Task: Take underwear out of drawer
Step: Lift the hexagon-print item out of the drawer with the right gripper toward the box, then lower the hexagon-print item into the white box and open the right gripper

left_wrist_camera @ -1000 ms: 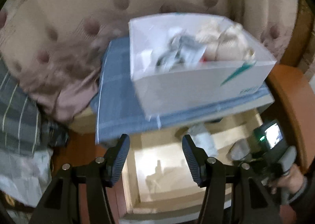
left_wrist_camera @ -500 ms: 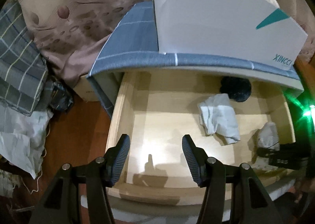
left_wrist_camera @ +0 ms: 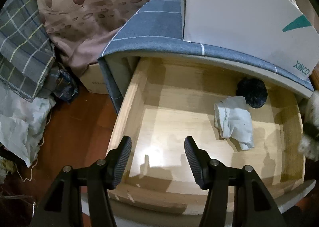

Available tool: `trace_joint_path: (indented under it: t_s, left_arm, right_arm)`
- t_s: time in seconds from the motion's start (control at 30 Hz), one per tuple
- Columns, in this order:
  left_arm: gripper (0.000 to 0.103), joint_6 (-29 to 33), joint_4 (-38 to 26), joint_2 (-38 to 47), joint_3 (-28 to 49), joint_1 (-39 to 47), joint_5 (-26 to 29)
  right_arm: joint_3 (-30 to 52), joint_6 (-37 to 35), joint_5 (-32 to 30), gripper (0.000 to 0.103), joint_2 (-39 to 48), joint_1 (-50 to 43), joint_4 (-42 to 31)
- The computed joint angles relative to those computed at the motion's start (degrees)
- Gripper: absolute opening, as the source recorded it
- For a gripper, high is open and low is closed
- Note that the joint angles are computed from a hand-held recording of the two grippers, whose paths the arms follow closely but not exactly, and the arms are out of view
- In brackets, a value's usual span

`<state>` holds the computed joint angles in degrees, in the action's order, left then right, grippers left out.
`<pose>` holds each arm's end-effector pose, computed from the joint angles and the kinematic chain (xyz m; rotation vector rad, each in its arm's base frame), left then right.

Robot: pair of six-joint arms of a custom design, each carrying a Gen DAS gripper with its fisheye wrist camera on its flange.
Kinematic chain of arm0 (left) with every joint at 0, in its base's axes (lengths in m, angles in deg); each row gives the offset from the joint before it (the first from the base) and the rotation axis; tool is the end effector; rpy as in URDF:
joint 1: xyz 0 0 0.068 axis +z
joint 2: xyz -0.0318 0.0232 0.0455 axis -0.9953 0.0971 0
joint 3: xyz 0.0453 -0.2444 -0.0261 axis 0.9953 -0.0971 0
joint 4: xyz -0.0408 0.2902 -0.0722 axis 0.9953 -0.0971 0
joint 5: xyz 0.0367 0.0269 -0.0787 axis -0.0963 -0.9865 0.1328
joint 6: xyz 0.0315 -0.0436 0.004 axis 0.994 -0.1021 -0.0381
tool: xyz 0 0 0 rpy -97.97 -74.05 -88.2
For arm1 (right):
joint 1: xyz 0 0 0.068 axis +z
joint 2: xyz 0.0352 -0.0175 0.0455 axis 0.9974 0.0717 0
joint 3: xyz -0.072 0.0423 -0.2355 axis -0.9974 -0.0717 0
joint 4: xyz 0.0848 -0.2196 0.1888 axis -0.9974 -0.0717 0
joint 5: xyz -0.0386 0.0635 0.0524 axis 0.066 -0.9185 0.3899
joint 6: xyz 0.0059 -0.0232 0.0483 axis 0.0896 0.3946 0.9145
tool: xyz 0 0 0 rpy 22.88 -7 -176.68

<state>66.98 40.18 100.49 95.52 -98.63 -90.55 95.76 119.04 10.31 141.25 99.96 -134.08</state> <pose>0.3553 -0.0882 0.1594 0.3228 2.6384 -0.0148 0.2385 0.0575 0.1981 0.4213 2.7056 0.1388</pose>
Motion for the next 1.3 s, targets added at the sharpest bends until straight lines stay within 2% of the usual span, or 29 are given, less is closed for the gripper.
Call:
trace_joint_path:
  t_s: [0.13,0.33,0.6,0.73,1.1,1.3]
  left_arm:
    - [0.057,-0.4,0.4,0.0,-0.2,0.1,0.2]
    - [0.057,-0.6,1.2,-0.5,-0.9,0.0,0.1]
    - [0.057,-0.9,1.3,-0.6,-1.0,0.7,0.6]
    - [0.057,-1.1,1.3,-0.6,-1.0,0.9,0.8]
    - [0.057,-2.5,1.1,-0.5,-0.8,2.2,2.4]
    - [0.056,-2.3,1.1,-0.4,-0.8,2.1,2.5]
  right_arm:
    - [5.0,-2.3,1.7,0.047,-3.0,-0.4,-4.0]
    - [16.2,-5.6,4.1,0.047,-0.2,-1.1,-6.8]
    - [34.2,-7.4,7.5,0.047,15.1,1.7,-7.4]
    - [41.6,-8.7,7.1,0.047,21.5,1.9,-8.4]
    - [55.3,-11.6,7.1,0.047,37.5,-0.2,-10.3]
    - [60.4,-13.8,10.8,0.047,43.9,-0.7,-10.4]
